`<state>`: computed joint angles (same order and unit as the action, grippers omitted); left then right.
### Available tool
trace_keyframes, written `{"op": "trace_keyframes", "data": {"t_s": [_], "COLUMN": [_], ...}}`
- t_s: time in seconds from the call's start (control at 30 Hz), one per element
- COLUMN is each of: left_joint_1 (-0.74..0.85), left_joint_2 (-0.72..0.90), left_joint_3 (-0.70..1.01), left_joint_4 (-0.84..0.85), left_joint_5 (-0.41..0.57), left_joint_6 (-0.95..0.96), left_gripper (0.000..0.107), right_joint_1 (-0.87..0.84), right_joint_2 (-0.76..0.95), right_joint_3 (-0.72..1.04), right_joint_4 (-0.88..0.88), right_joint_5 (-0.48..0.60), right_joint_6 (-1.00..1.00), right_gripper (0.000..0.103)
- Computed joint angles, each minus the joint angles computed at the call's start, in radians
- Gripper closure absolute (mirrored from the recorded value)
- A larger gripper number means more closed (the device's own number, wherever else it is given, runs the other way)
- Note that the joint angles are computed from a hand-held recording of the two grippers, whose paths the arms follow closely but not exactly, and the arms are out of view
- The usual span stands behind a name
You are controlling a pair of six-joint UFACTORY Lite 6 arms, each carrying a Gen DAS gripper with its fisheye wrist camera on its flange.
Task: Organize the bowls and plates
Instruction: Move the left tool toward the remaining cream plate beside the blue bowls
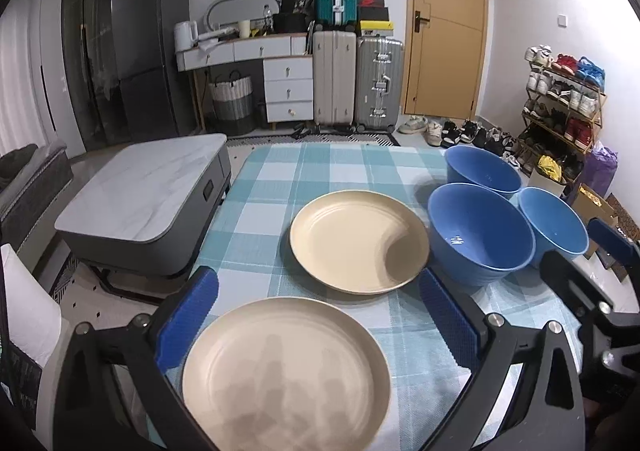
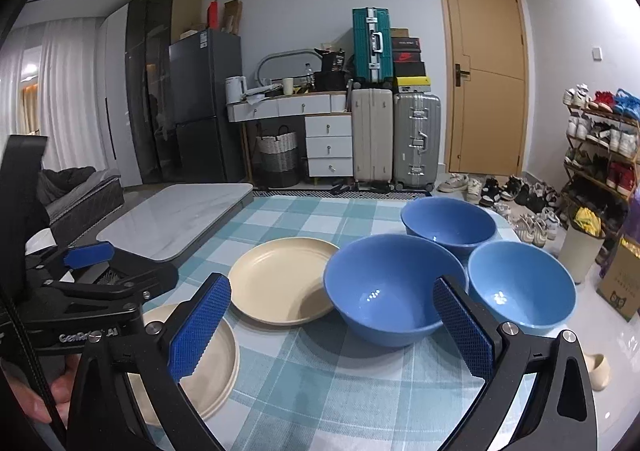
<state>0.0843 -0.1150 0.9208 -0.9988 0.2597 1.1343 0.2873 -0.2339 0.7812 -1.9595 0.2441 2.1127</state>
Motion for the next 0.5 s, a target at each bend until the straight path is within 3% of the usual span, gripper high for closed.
{"op": "trace_keyframes", "data": {"t_s": [0.13, 0.23, 0.33, 0.5], "left_joint_1": [0.013, 0.023, 0.044, 0.034], "left_joint_2": [0.083, 0.171, 0.287, 0.424], "left_joint_3": [0.076, 0.143, 0.252, 0.396], "left_joint_4": [0.022, -0.045, -0.004, 0.162], "left_joint_5": [-0.002, 0.002, 0.064, 0.064], "left_joint_6": [-0.01, 0.074, 0.03, -0.132], "left_gripper": [0.006, 0.006, 0.006, 0.006], "right_joint_1": [0.004, 0.022, 0.025, 0.016], "right_joint_2": [0.055, 0.099, 0.127, 0.218], "right_joint_3": [0.071, 0.137, 0.187, 0.327], "right_joint_4": [0.041, 0.183, 0.214, 0.395], "right_joint_5": [-0.016, 0.009, 0.007, -0.022], "right_joint_6": [-0.075, -0.24, -0.289, -0.518], "right_gripper": [0.0, 0.0, 0.0, 0.0]}}
